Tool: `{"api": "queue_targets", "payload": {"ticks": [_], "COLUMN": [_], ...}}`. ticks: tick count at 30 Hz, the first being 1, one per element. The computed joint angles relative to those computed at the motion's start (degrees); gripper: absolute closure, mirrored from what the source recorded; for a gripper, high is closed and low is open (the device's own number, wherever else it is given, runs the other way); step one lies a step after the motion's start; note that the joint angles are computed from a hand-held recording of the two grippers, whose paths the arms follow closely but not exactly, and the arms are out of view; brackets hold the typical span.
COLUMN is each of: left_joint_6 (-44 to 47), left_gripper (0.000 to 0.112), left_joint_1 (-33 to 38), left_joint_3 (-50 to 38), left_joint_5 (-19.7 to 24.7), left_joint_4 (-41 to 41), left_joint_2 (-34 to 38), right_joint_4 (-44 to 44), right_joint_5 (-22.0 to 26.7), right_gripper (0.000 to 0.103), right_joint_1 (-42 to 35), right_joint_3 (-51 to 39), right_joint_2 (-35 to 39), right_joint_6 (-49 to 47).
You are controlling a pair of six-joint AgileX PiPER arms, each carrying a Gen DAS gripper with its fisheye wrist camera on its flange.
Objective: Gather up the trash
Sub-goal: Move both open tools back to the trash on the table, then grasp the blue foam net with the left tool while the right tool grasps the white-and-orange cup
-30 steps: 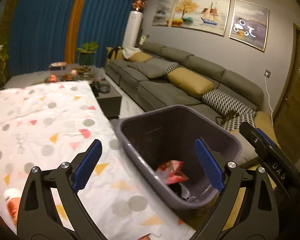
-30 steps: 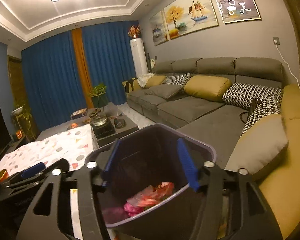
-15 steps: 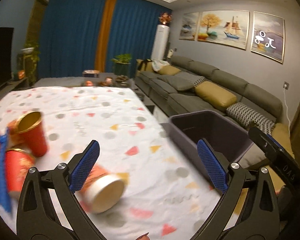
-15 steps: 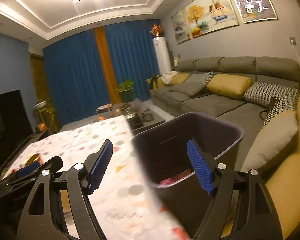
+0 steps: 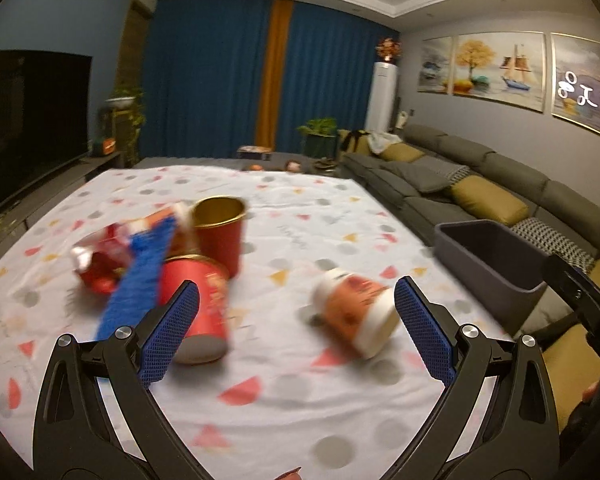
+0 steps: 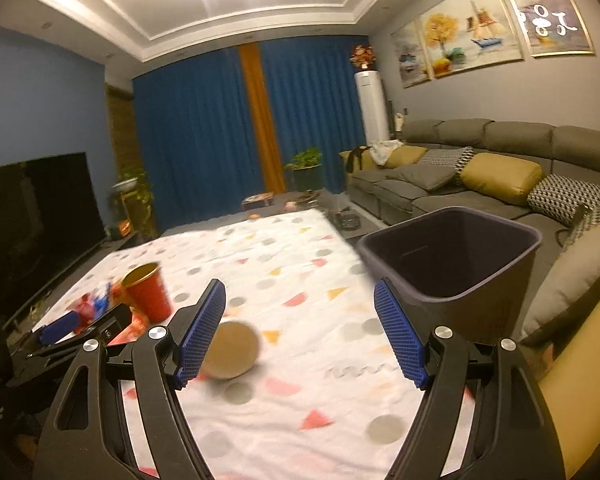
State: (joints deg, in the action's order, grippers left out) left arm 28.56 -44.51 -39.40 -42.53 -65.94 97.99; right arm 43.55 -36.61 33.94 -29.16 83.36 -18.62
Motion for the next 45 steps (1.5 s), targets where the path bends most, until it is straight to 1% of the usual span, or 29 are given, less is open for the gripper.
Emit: {"api": "queue_targets", "payload": {"ticks": [4, 9, 12, 17, 18, 20, 22, 29, 33, 35, 37, 39, 41, 44, 45], "left_joint_6": [-4.3, -8.5, -10.6, -12.6, -12.9, -13.7, -14.5, -17.6, -18.3, -19.5, -20.0, -22.9, -25.2, -26.4, -26.7], "left_gripper": [0.016, 0.016, 0.016, 0.016, 0.016, 0.016, 0.016, 0.016, 0.016, 0.016, 0.016, 0.016, 0.016, 0.017, 0.018], "left_joint_1": [2.1, 5.8, 7.6, 9.9, 10.2, 10.8, 11.8, 17.0, 19.6, 21.4, 22.6, 25.2, 27.0, 28.4, 28.9], "left_joint_3": [5.9, 12.0, 14.2, 16.0, 16.2, 16.4, 17.1, 17.6, 17.1, 17.0, 16.8, 17.3, 17.7, 18.1, 18.0], "left_joint_5": [-1.4, -2.4, -2.7, -2.7, -2.6, -2.6, -2.5, -0.7, 1.3, 2.5, 3.8, 5.3, 6.1, 6.6, 7.0], "left_joint_4": [2.8, 5.8, 7.5, 10.0, 10.4, 11.3, 12.7, 17.9, 21.0, 23.7, 25.0, 29.5, 33.3, 36.6, 37.8], "left_joint_2": [-2.7, -6.8, -8.3, -9.3, -9.3, -9.0, -9.0, -8.7, -8.3, -8.0, -7.9, -8.2, -8.3, -8.4, -8.1], "right_joint_4": [4.8, 6.9, 8.4, 9.0, 8.1, 7.5, 8.2, 11.0, 10.5, 10.1, 10.3, 10.3, 11.0, 11.5, 12.0], "right_joint_5": [-2.1, -1.3, -0.3, 3.4, 4.3, 6.7, 9.1, 14.7, 16.9, 18.2, 18.9, 19.3, 19.7, 20.1, 20.1], "right_gripper": [0.028, 0.028, 0.033, 0.040, 0.041, 0.047, 0.049, 0.059, 0.063, 0.068, 0.069, 0.072, 0.078, 0.084, 0.084], "right_joint_1": [5.8, 9.2, 10.0, 8.6, 8.1, 7.2, 6.3, 4.4, 3.4, 2.8, 2.6, 2.6, 2.6, 2.7, 2.7], "right_joint_3": [-1.9, -5.6, -8.0, -10.9, -11.2, -12.8, -14.6, -20.1, -22.1, -23.2, -23.9, -24.5, -25.1, -25.8, -25.9], "right_joint_2": [3.9, 9.0, 11.5, 14.4, 14.8, 15.9, 17.0, 20.3, 21.6, 22.3, 22.8, 23.3, 23.6, 24.2, 24.3], "right_joint_6": [-3.4, -4.6, -6.2, -6.7, -5.9, -5.6, -6.9, -10.9, -10.7, -10.4, -10.7, -10.9, -12.1, -12.7, -13.3]}}
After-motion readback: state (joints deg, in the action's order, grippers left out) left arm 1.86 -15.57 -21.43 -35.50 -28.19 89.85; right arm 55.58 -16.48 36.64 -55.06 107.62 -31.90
